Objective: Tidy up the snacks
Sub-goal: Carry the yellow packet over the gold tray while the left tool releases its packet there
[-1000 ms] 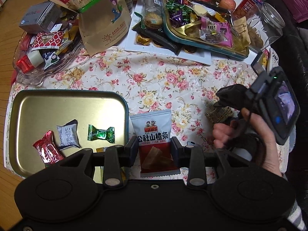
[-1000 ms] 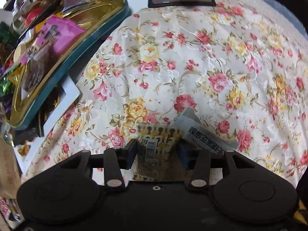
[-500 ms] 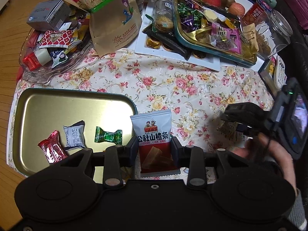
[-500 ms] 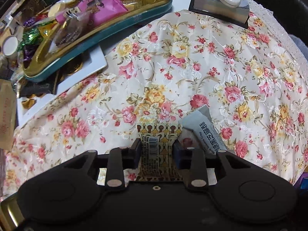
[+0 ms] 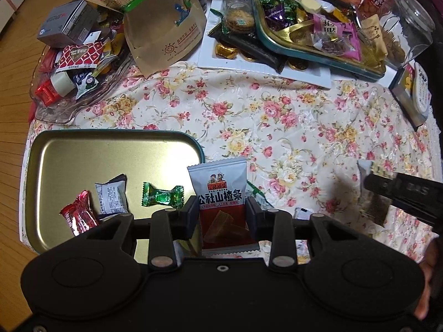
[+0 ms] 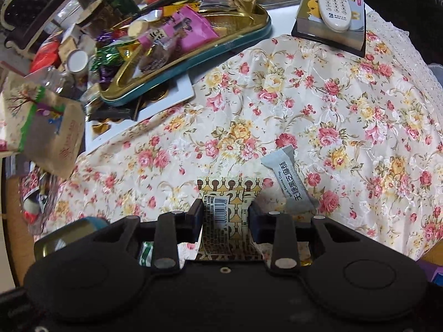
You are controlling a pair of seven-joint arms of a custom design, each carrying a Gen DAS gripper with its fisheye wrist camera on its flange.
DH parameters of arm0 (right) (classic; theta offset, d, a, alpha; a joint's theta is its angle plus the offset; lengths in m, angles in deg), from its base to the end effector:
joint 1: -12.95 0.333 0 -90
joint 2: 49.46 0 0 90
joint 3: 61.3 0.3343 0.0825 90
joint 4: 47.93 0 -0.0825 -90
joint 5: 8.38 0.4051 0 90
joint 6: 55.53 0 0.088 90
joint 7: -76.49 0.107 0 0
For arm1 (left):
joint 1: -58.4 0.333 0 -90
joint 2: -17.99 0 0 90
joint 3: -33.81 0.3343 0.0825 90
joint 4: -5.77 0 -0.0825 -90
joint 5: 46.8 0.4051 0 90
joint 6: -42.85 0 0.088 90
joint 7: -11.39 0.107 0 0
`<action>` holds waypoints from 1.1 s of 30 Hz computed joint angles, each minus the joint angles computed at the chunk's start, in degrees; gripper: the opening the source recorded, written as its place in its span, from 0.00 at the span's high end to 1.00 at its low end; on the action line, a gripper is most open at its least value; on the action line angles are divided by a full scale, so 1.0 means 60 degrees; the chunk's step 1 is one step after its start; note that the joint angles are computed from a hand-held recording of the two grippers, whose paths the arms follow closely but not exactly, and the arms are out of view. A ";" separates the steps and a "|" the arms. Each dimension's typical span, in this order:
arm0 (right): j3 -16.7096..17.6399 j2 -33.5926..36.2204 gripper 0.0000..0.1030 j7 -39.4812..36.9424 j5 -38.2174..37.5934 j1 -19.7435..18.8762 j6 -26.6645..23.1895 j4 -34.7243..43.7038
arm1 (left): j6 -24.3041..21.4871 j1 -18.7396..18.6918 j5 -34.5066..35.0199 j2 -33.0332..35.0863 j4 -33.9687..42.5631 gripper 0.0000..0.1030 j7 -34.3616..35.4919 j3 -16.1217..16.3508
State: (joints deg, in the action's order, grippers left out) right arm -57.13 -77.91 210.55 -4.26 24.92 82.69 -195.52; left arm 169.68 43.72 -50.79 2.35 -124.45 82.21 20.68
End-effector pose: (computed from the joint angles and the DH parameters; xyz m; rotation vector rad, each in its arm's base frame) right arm 0.4085 0.1196 0.4681 -1.3918 2.4451 -0.0932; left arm 0.4402 -0.2413 0.4940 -2.0312 2.2744 -0.2948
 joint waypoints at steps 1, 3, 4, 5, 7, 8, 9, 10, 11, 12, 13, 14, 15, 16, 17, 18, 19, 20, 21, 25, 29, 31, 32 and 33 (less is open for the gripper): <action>-0.0047 -0.0123 0.66 -0.0081 0.0054 0.0047 -0.0005 -0.0060 | -0.0038 0.0032 0.0112 0.0043 -0.0002 0.57 -0.0061 -0.0023; -0.0130 -0.0335 0.66 -0.0277 0.0191 0.0144 -0.0061 -0.0143 | -0.0118 0.0092 0.0290 0.0109 -0.0013 0.57 -0.0168 -0.0036; -0.0159 -0.0416 0.66 -0.0370 0.0270 0.0193 -0.0084 -0.0164 | -0.0144 0.0125 0.0367 0.0130 -0.0036 0.57 -0.0199 -0.0024; -0.0180 -0.0473 0.66 -0.0461 0.0349 0.0240 -0.0101 -0.0170 | -0.0164 0.0157 0.0435 0.0138 -0.0060 0.57 -0.0235 -0.0012; -0.0196 -0.0549 0.66 -0.0617 0.0505 0.0327 -0.0104 -0.0154 | -0.0195 0.0250 0.0595 0.0133 -0.0121 0.57 -0.0334 0.0024; -0.0188 -0.0579 0.66 -0.0682 0.0580 0.0378 -0.0112 -0.0125 | -0.0201 0.0306 0.0661 0.0121 -0.0155 0.57 -0.0385 0.0054; -0.0176 -0.0577 0.66 -0.0749 0.0654 0.0434 -0.0104 -0.0085 | -0.0201 0.0375 0.0719 0.0110 -0.0188 0.57 -0.0448 0.0094; -0.0166 -0.0561 0.66 -0.0828 0.0725 0.0495 -0.0094 -0.0035 | -0.0198 0.0448 0.0767 0.0088 -0.0222 0.57 -0.0511 0.0137; -0.0157 -0.0522 0.66 -0.0922 0.0797 0.0566 -0.0074 0.0026 | -0.0180 0.0518 0.0803 0.0058 -0.0264 0.57 -0.0557 0.0182; -0.0142 -0.0477 0.66 -0.1011 0.0866 0.0635 -0.0049 0.0091 | -0.0162 0.0582 0.0829 0.0017 -0.0308 0.57 -0.0585 0.0225; -0.0117 -0.0419 0.66 -0.1101 0.0936 0.0718 -0.0012 0.0166 | -0.0129 0.0660 0.0859 -0.0031 -0.0362 0.57 -0.0617 0.0275; -0.0077 -0.0354 0.66 -0.1164 0.0990 0.0789 0.0012 0.0243 | -0.0088 0.0739 0.0882 -0.0089 -0.0424 0.57 -0.0624 0.0332; -0.0029 -0.0272 0.66 -0.1213 0.1040 0.0862 0.0041 0.0329 | -0.0042 0.0802 0.0898 -0.0142 -0.0484 0.57 -0.0614 0.0372; 0.0014 -0.0182 0.66 -0.1252 0.1090 0.0933 0.0064 0.0415 | 0.0025 0.0871 0.0937 -0.0197 -0.0553 0.57 -0.0602 0.0407; 0.0044 -0.0086 0.66 -0.1302 0.1150 0.1013 0.0090 0.0503 | 0.0098 0.0933 0.0988 -0.0263 -0.0640 0.57 -0.0577 0.0433; 0.0063 0.0028 0.66 -0.1385 0.1229 0.1114 0.0116 0.0604 | 0.0164 0.0987 0.1030 -0.0322 -0.0722 0.57 -0.0524 0.0461; 0.0093 0.0148 0.66 -0.1453 0.1306 0.1212 0.0150 0.0706 | 0.0244 0.1031 0.1014 -0.0367 -0.0803 0.57 -0.0424 0.0514; 0.0126 0.0259 0.66 -0.1502 0.1362 0.1287 0.0179 0.0802 | 0.0332 0.1058 0.0910 -0.0424 -0.0893 0.56 -0.0268 0.0598; 0.0185 0.0396 0.66 -0.1533 0.1408 0.1372 0.0218 0.0919 | 0.0399 0.1078 0.0747 -0.0483 -0.0985 0.56 -0.0069 0.0700; 0.0303 0.0886 0.66 -0.1728 0.1558 0.1650 0.0327 0.1333 | 0.0535 0.1296 0.0510 -0.0667 -0.1269 0.56 0.0276 0.0845; 0.0402 0.1348 0.66 -0.1897 0.1665 0.1857 0.0410 0.1675 | 0.0669 0.1554 0.0727 -0.0867 -0.1467 0.56 0.0285 0.0827; 0.0476 0.1603 0.66 -0.1920 0.1660 0.1930 0.0453 0.1844 | 0.0688 0.1625 0.0677 -0.0916 -0.1506 0.56 0.0303 0.0876; 0.0506 0.1716 0.66 -0.1926 0.1649 0.1960 0.0463 0.1919 | 0.0669 0.1647 0.0602 -0.0947 -0.1517 0.56 0.0318 0.0912; 0.0547 0.1849 0.66 -0.1910 0.1632 0.1992 0.0479 0.2008 | 0.0654 0.1664 0.0545 -0.0963 -0.1518 0.56 0.0336 0.0931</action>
